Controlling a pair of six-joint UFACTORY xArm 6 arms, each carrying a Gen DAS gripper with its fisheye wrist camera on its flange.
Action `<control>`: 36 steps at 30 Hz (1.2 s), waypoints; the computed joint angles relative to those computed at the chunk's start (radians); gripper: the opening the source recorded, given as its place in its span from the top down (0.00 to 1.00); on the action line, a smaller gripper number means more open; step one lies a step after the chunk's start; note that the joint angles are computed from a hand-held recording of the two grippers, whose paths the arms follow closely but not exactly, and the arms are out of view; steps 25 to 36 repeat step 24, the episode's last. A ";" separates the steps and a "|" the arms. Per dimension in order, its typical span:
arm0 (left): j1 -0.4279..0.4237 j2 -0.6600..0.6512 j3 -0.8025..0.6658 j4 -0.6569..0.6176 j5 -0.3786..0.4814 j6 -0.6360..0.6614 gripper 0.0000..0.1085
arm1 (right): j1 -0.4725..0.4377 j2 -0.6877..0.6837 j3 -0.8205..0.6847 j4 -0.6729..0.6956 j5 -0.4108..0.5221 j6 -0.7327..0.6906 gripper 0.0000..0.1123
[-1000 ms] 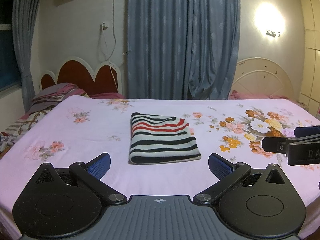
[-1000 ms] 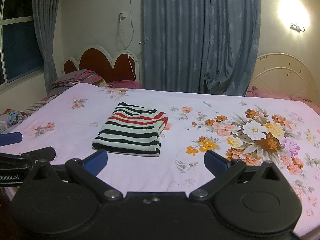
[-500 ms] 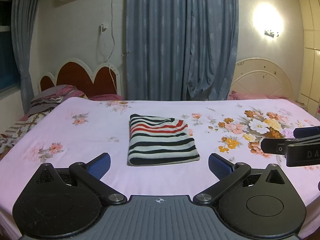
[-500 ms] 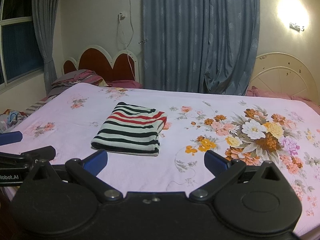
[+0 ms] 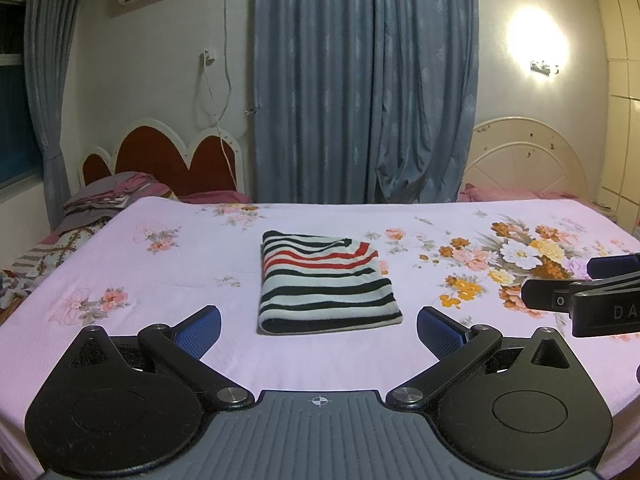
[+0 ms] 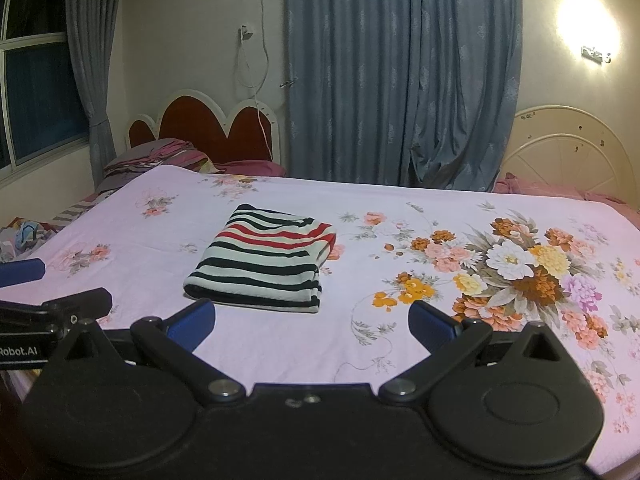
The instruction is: Fold small clothes
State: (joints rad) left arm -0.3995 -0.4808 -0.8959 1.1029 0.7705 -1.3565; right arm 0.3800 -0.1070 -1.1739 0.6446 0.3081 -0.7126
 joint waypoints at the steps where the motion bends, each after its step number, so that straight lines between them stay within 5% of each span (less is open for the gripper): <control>1: 0.000 0.000 0.000 0.000 0.000 0.000 0.05 | 0.000 0.000 -0.001 0.003 0.001 -0.002 0.09; 36: 0.013 0.014 -0.009 0.013 -0.009 -0.011 0.05 | 0.000 0.008 -0.008 0.014 0.011 -0.023 0.09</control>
